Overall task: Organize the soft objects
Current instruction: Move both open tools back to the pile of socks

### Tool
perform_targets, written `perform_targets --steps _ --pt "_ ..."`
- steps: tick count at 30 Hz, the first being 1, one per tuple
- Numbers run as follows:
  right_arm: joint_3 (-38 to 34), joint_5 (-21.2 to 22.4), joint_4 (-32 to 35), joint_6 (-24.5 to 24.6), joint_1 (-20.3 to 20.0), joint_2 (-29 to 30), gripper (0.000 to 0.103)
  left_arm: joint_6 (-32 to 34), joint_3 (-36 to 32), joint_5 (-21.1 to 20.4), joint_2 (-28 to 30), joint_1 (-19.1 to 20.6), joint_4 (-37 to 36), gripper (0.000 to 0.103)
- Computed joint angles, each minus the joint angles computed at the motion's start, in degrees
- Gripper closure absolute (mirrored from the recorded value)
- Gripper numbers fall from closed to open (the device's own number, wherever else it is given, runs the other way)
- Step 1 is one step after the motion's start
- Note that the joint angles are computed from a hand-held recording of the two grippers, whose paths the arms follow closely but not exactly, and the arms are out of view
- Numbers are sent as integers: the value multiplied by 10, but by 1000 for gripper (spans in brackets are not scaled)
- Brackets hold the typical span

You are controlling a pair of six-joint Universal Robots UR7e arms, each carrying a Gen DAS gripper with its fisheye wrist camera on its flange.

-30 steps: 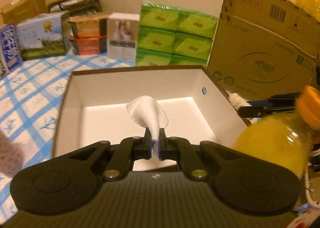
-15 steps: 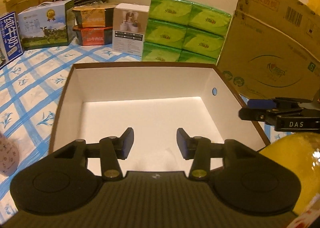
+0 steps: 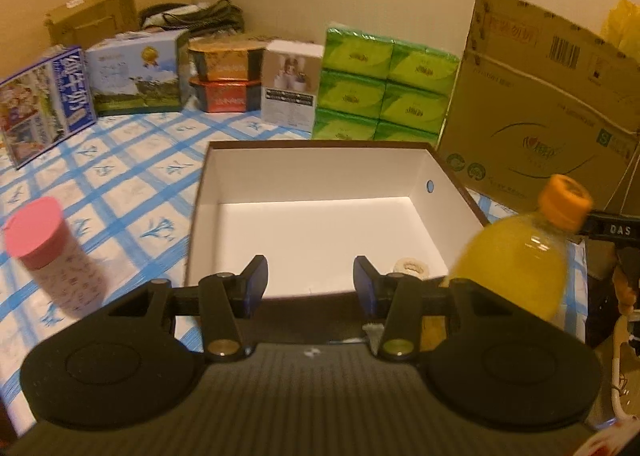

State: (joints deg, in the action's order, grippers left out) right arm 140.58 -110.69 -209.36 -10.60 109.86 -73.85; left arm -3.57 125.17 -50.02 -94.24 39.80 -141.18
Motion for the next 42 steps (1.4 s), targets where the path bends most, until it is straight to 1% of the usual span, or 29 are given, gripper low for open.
perform_targets --steps 1,4,8,10,14,20,23,26,29,30,33,37,42 --pt "7 -4 -7 6 7 -4 39 -16 5 9 -14 -11 14 60" --pt "24 -38 -20 33 39 -14 39 -69 17 30 -59 -45 65 60" --pt "47 -65 -45 74 84 -25 39 -128 39 70 -120 -102 138 59" --pt "57 -78 -56 92 109 -27 39 -174 44 80 -152 -128 191 59" --pt "63 -135 -44 137 169 -23 39 -257 56 94 -217 -179 290 59" --pt "63 -185 -7 191 240 -13 39 -385 58 108 -298 -261 454 59" --pt "57 -213 12 213 271 0 39 -451 51 115 -326 -300 538 59" --pt "55 -236 11 234 296 17 39 -514 43 117 -352 -337 621 59" --pt "56 -253 15 265 319 32 39 -591 32 121 -376 -383 722 59" --pt "56 -257 20 277 327 36 39 -621 28 118 -383 -400 759 59" --pt "60 -252 30 305 343 52 39 -683 19 102 -394 -428 834 59" --pt "63 -233 47 333 355 72 39 -765 9 69 -415 -479 933 59" --pt "58 -214 58 342 365 93 39 -860 -2 16 -436 -548 1038 59"
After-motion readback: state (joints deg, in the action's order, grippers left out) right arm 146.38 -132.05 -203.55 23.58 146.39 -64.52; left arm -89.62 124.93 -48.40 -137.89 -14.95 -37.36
